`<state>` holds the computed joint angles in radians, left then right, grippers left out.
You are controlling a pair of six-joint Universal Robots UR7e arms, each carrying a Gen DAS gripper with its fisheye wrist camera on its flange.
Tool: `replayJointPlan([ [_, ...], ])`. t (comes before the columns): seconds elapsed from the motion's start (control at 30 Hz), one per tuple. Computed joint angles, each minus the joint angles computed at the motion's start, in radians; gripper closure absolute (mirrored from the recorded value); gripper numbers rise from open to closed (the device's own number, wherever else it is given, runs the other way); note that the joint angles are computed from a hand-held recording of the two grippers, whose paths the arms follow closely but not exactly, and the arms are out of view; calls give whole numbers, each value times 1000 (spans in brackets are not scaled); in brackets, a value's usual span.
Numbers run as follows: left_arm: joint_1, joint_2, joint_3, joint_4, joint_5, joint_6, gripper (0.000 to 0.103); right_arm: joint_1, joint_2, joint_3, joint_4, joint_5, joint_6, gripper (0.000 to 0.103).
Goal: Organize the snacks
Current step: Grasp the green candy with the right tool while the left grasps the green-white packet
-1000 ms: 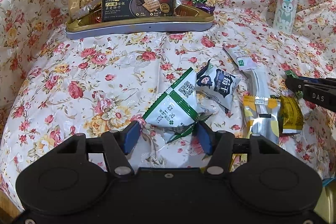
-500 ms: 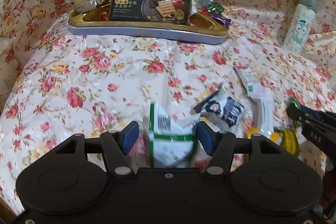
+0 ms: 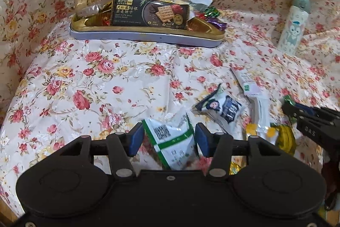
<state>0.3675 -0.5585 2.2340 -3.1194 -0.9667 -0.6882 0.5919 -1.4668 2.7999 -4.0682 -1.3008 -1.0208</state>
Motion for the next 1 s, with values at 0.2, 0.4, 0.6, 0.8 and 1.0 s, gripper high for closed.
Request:
replayJointPlan([
  [0.2, -5, 4, 5, 0, -6, 4, 45, 4, 5, -1, -7, -5, -7, 82],
  [0.4, 20, 15, -12, -18, -42, 1, 60, 8, -9, -5, 17, -12, -14, 82],
  [0.6, 9, 7, -1, -35, -42, -10, 60, 24, -15, -11, 31, -37, -12, 82],
  [0.8, -47, -31, 42, -32, -18, -36, 60, 44, -37, -21, 74, -68, 9, 82],
  [1.0, -109, -72, 97, -16, -26, -110, 60, 53, -37, -10, 59, -92, 17, 83],
])
